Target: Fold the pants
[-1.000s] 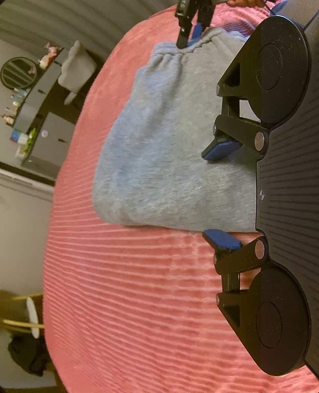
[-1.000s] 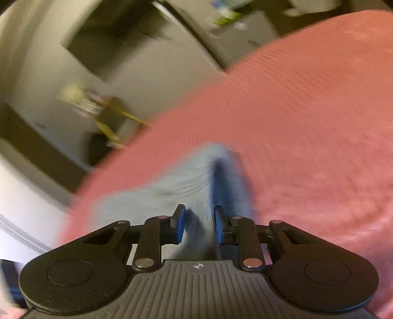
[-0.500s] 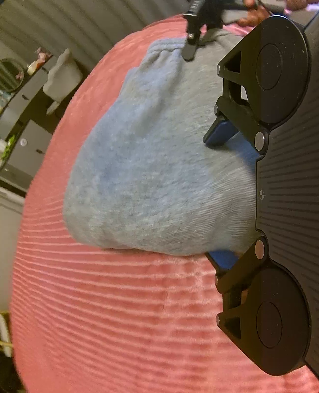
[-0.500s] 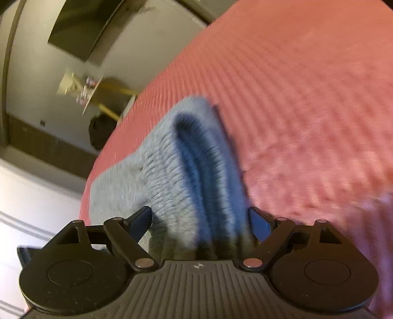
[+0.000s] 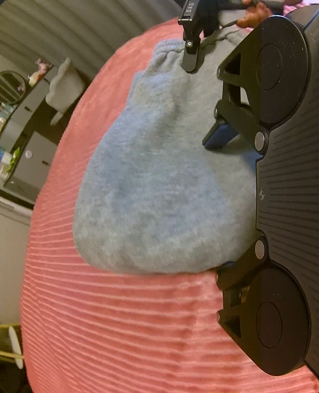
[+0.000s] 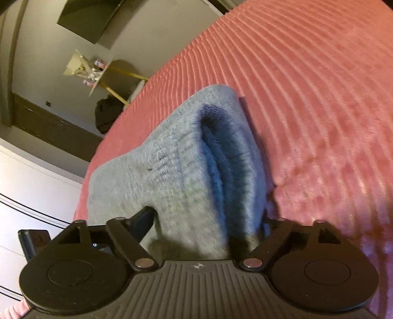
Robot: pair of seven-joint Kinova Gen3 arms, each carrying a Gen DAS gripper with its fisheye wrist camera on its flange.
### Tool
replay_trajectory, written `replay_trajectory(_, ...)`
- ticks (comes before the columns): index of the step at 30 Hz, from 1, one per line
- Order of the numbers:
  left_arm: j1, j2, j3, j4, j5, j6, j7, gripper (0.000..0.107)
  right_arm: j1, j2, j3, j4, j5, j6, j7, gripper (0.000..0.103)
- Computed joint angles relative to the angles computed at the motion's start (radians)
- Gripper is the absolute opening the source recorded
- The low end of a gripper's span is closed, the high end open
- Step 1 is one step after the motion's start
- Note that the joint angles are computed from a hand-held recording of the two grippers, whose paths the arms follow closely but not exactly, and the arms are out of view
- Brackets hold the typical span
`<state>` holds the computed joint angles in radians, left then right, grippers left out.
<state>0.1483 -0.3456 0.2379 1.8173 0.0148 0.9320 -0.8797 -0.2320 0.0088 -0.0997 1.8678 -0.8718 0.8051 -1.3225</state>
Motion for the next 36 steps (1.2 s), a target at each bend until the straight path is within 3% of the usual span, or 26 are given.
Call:
replay_trajectory(1,-0.001,-0.005,-0.006,-0.002,0.008,-0.004,0.006,0.067,-0.005,-0.008,-0.009,-0.001,0.024,-0.016,-0.041,0.085)
replay_trajectory(3,0.0,-0.037,-0.045,0.014,0.049,-0.021,0.014,0.043,0.001,-0.035,-0.061,0.004,0.075,-0.071,-0.112,0.066)
replay_trajectory(5,0.003,-0.065,-0.092,0.032,0.103,-0.048,0.007,0.039,-0.007,-0.073,-0.072,0.016,0.09,-0.097,-0.129,0.056)
replay_trajectory(8,-0.02,-0.067,-0.058,-0.002,0.076,-0.061,0.022,0.038,-0.081,-0.1,-0.005,0.006,0.051,-0.116,-0.095,0.05)
replay_trajectory(10,-0.022,-0.059,-0.037,-0.039,0.04,-0.066,0.055,0.038,-0.095,-0.108,-0.009,-0.032,0.076,-0.127,-0.124,0.05)
replay_trajectory(11,-0.045,-0.046,-0.003,-0.069,0.006,-0.044,0.096,0.039,-0.083,-0.104,-0.028,-0.06,0.098,-0.129,-0.159,0.05)
replay_trajectory(13,-0.119,-0.006,0.089,-0.142,-0.075,0.035,0.161,0.052,-0.007,-0.096,-0.112,-0.121,0.177,-0.126,-0.241,0.053)
replay_trajectory(14,-0.16,0.008,0.136,-0.167,-0.116,0.076,0.177,0.058,0.04,-0.089,-0.155,-0.144,0.218,-0.121,-0.281,0.065)
replay_trajectory(15,-0.198,0.019,0.182,-0.188,-0.157,0.116,0.187,0.056,0.086,-0.085,-0.195,-0.159,0.258,-0.121,-0.322,0.077)
replay_trajectory(18,-0.203,0.018,0.245,-0.211,-0.235,0.204,0.232,0.058,0.183,-0.153,-0.27,-0.123,0.348,-0.184,-0.442,0.082)
replay_trajectory(21,-0.111,-0.044,0.197,-0.146,-0.219,0.178,0.287,0.066,0.124,-0.236,-0.195,-0.032,0.301,-0.206,-0.484,0.084)
replay_trajectory(24,-0.098,-0.089,0.227,-0.095,-0.195,0.182,0.342,0.068,-0.009,-0.313,-0.082,0.103,0.179,-0.251,-0.465,0.084)
replay_trajectory(28,-0.134,-0.145,0.286,-0.058,-0.174,0.202,0.436,0.075,-0.037,-0.356,-0.086,0.244,0.017,-0.313,-0.405,0.077)
replay_trajectory(29,-0.138,-0.153,0.289,-0.052,-0.161,0.207,0.447,0.075,-0.038,-0.363,-0.09,0.278,-0.012,-0.329,-0.414,0.071)
replay_trajectory(30,-0.142,-0.162,0.298,-0.048,-0.157,0.212,0.453,0.075,-0.057,-0.355,-0.084,0.297,-0.024,-0.347,-0.432,0.057)
replay_trajectory(32,-0.169,-0.189,0.34,-0.044,-0.17,0.224,0.469,0.076,-0.047,-0.339,-0.102,0.302,-0.001,-0.347,-0.48,0.042)
replay_trajectory(34,-0.19,-0.227,0.357,-0.031,-0.159,0.236,0.481,0.077,-0.039,-0.356,-0.125,0.313,0.02,-0.384,-0.532,0.041)
replay_trajectory(36,-0.217,-0.254,0.361,-0.018,-0.133,0.239,0.497,0.077,0.035,-0.381,-0.186,0.314,0.079,-0.391,-0.596,0.041)
